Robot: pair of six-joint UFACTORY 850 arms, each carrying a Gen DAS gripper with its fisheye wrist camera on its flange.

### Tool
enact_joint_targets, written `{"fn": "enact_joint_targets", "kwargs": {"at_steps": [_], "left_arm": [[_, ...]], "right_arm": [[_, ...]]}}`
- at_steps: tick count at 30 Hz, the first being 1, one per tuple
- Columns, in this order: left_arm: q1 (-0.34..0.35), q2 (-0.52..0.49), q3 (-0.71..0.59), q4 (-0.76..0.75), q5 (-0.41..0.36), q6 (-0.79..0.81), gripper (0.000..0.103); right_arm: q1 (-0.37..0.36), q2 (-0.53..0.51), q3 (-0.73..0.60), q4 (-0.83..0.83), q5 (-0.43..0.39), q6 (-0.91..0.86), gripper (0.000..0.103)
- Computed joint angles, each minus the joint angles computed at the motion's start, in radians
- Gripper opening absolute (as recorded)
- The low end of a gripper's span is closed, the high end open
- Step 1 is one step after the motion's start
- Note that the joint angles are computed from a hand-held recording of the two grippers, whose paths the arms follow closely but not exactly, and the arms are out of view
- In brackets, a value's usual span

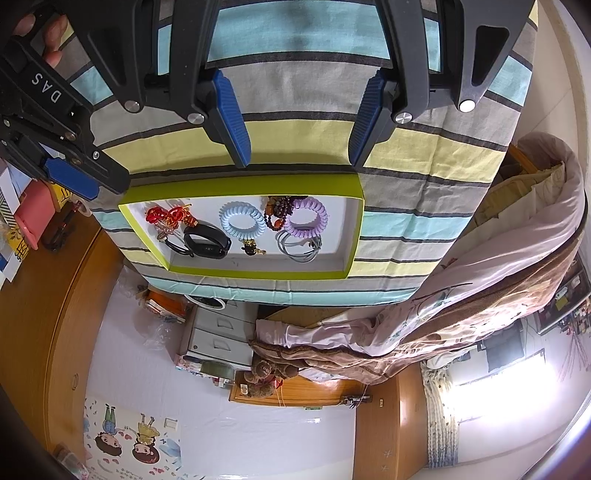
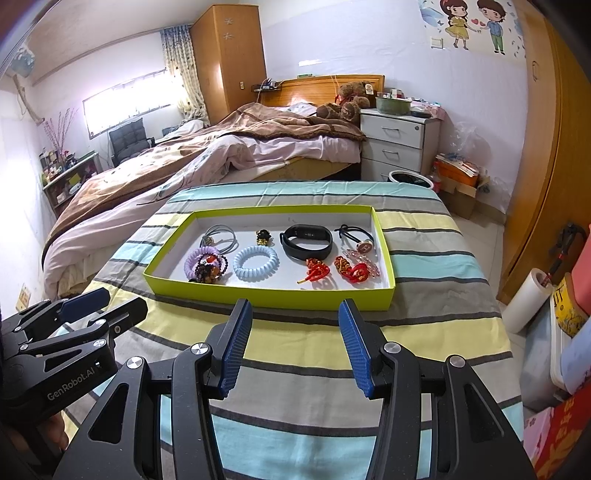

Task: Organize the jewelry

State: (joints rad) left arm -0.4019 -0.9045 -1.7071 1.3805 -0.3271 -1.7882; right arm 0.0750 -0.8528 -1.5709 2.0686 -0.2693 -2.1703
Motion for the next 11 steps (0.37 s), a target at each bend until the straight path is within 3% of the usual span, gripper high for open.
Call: {"fn": "enact_joint_targets", "kwargs": {"at_steps": [11], "left_arm": [[-0.001,-0.003,-0.007,-0.035,-0.010,0.030,0.055]], "right_arm": [[0.000,0.000,-0.001,-0.001,0.001,0.000,0.050]]}}
